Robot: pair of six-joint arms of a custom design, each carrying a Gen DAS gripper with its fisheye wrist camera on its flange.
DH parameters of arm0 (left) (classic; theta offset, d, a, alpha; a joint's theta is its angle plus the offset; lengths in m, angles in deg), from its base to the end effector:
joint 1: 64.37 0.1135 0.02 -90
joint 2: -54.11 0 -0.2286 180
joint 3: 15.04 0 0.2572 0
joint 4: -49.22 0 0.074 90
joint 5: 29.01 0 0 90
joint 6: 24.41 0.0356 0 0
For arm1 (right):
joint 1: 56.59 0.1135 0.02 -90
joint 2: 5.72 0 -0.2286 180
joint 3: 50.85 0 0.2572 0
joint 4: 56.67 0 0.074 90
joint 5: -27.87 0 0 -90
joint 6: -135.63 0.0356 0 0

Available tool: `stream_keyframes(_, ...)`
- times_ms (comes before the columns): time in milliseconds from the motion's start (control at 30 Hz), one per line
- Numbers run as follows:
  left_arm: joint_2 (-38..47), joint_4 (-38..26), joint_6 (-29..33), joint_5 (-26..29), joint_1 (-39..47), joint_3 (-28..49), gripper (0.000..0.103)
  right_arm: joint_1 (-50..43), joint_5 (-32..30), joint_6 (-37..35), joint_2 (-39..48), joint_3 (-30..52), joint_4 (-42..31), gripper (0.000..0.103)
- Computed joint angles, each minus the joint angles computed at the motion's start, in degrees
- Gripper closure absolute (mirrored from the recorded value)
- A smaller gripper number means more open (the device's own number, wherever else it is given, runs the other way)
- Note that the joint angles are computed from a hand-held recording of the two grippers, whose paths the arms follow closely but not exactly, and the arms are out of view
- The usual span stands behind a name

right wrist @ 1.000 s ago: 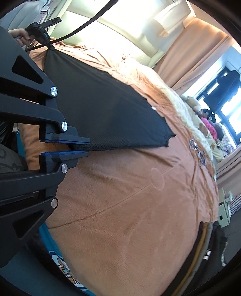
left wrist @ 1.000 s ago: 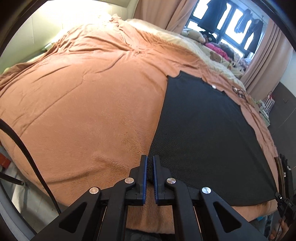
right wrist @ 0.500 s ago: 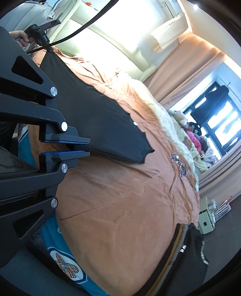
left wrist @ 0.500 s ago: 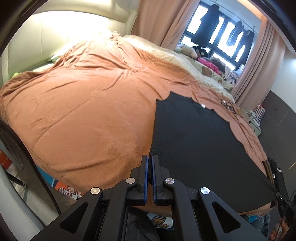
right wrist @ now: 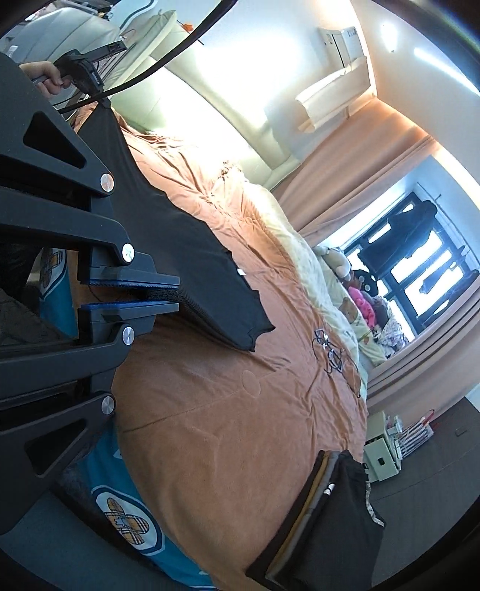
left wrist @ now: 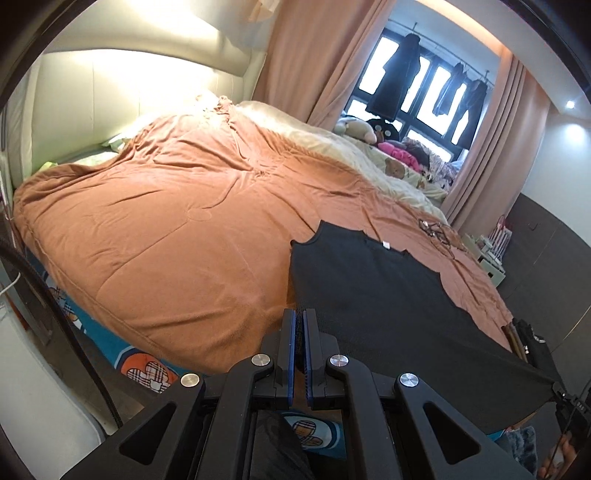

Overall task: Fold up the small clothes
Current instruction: 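Lift the hem with both tools and fold it toward the collar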

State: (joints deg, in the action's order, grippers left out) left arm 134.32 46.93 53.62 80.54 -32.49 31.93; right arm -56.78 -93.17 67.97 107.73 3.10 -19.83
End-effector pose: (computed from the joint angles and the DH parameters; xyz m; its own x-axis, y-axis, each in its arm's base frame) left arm 0.2473 0.1398 0.1353 -0.4275 -0.4960 -0.7558 -0.3630 0.8598 -0.3590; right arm 0.3380 0.0172 0.0613 -0.5361 0.3275 -0.7780 -0.2911 0.7935 0.5345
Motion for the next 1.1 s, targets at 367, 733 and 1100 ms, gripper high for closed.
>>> stream_keyframes(367, -4.35, 2.14, 1.41, 2.45, 2.7, -6.7, 0.1, -1.18, -1.3, -2.21, 4.14, -0.47, 3.2, 0.101)
stream_keyframes(733, 7.97, 3.61, 1.39, -1.04, 0.12, 0.84, 0.1, 0.03, -0.39, -0.83, 5.99, 11.2, -9.02, 0.101)
stream_keyframes(1100, 24.69, -5.2, 0.83, -5.38, -3.97, 23.32, 0.1, 3.21, 2.97, -0.45, 15.15, 36.85, -28.69, 0.101)
